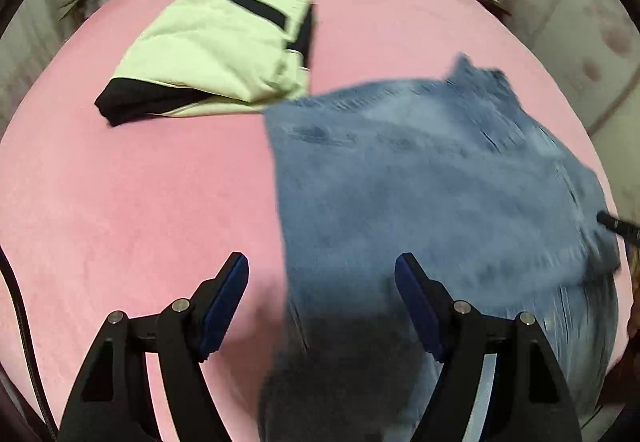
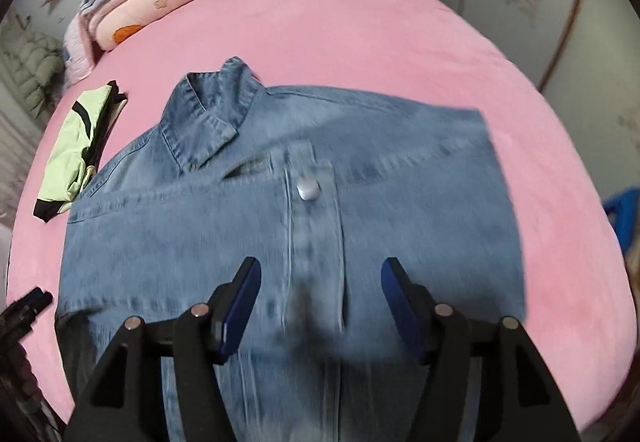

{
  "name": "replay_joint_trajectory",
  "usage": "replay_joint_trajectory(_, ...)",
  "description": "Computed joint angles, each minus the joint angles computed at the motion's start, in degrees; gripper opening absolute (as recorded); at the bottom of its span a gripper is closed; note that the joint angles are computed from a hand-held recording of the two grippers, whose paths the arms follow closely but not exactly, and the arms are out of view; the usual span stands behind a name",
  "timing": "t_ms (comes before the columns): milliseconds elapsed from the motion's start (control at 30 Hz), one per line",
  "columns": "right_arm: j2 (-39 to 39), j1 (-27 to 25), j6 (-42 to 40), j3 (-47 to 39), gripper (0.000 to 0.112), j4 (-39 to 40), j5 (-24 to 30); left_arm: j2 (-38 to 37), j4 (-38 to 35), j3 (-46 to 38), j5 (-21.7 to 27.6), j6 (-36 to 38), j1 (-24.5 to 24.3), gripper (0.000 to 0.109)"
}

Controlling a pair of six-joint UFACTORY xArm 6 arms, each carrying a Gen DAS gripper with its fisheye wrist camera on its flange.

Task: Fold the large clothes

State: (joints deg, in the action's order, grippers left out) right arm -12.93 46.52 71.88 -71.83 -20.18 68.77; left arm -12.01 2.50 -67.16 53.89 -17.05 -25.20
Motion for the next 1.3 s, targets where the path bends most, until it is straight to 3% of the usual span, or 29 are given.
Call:
replay_joint_trajectory(200, 4.54, -6.63, -8.09, 1.31, 0.063, 5.62, -8.3, 11.32, -2.66, -6.93, -0.61, -1.11, 3.79, 0.074)
replay_joint_trajectory(333, 8.16, -6.32, -9.49, -1.2, 0.062, 4.14, -7.79, 16.97, -7.27, -11.4, -0.33, 0.14, 5.04, 0.073)
replay_joint_trajectory(367, 9.02, -5.64, -10.36, -2.05, 0.049, 3.48, -7.37, 17.85, -8.3, -12.49, -0.32, 0.79, 5.1, 0.055)
replay_joint_trajectory(400, 9.43, -5.14, -11.77, -2.5, 0.039, 3.32, -7.5, 18.49, -9.61, -13.37, -0.65, 2.0, 4.93, 0.024)
replay_joint_trajectory(500, 10.54, -3.35, -10.72, -4.93, 0.027, -0.21, -5.26, 20.07, -2.01, -17.13, 0.62, 0.0, 3.11, 0.009)
replay_joint_trajectory(667, 9.27, -1.86, -2.64, -4.71, 0.023, -7.92, -6.86, 18.64, 5.95, -14.66, -4.93, -1.91, 2.36, 0.007)
replay_joint_trajectory(800, 13.3, -2.1, -4.3, -5.94, 0.028, -6.08, -4.95, 20.7, 12.38, -14.67, -3.7, -3.56, 0.46, 0.009)
replay_joint_trajectory(867, 13.67, -1.66, -4.42, -7.48, 0.038, -6.38, -2.29, 20.9, 14.94, -15.34, -2.47, -4.36, -0.54, 0.012)
replay_joint_trajectory(967, 12.32, -1.12, -4.29, -8.46, 0.044, -5.35, -0.22, 20.74, 12.6, -17.6, 0.82, -3.11, -1.07, 0.038)
replay_joint_trajectory(1100, 8.64, 0.27, -3.41, -8.74, 0.044, -5.14, 1.9, 17.99, 13.43, -19.1, 3.69, -3.58, -3.32, 0.062)
replay_joint_trajectory(1300, 3.88, 3.4, -1.53, -11.44, 0.045, -3.71, 6.29, 13.54, 10.38, -23.61, 11.05, -4.35, -7.87, 0.077)
